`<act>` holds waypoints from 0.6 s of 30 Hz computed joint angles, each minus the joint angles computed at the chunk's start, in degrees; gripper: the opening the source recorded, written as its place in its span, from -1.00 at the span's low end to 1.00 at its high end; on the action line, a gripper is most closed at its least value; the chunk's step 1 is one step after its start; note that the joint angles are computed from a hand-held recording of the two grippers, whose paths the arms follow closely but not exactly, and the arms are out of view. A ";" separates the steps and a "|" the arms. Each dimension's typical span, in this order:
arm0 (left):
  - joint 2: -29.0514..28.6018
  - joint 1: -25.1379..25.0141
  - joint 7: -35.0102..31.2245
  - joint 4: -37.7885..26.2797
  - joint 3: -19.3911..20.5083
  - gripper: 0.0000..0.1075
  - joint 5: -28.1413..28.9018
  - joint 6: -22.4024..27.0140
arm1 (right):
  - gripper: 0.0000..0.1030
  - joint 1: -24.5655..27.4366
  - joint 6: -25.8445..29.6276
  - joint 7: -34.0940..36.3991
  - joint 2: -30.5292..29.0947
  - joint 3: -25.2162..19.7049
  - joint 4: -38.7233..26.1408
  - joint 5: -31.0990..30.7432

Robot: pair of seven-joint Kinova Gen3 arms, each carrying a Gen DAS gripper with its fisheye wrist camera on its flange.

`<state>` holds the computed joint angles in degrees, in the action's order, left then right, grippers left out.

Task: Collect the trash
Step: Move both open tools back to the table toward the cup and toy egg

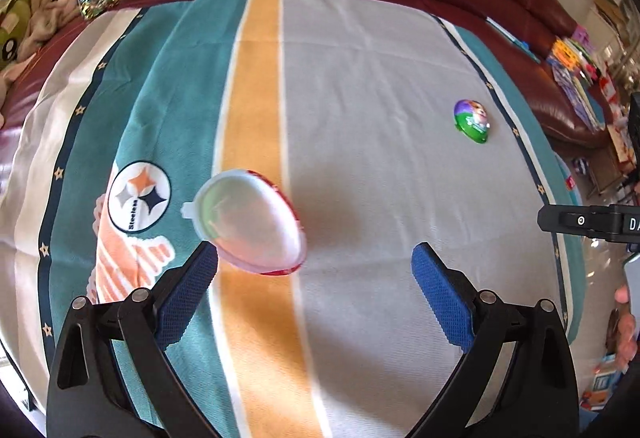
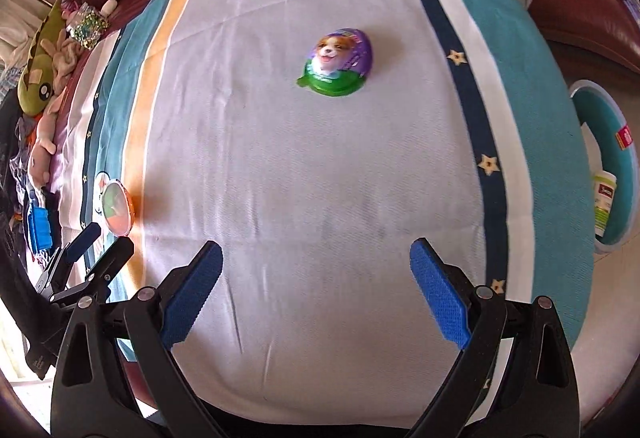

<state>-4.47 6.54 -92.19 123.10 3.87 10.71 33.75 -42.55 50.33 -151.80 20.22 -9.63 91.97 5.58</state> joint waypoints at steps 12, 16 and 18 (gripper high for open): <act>-1.44 -6.06 -18.08 2.58 -7.66 0.64 12.37 0.71 | 0.76 -1.18 2.58 4.55 6.25 -0.08 -7.66 -2.24; 1.70 -8.58 -23.34 1.39 -8.65 0.10 16.40 3.33 | 0.76 -1.23 2.19 5.01 6.63 0.39 -7.96 -2.68; 3.20 -9.77 -24.89 1.16 -7.98 0.03 17.93 3.92 | 0.76 -1.34 2.05 4.73 6.36 0.81 -7.49 -2.39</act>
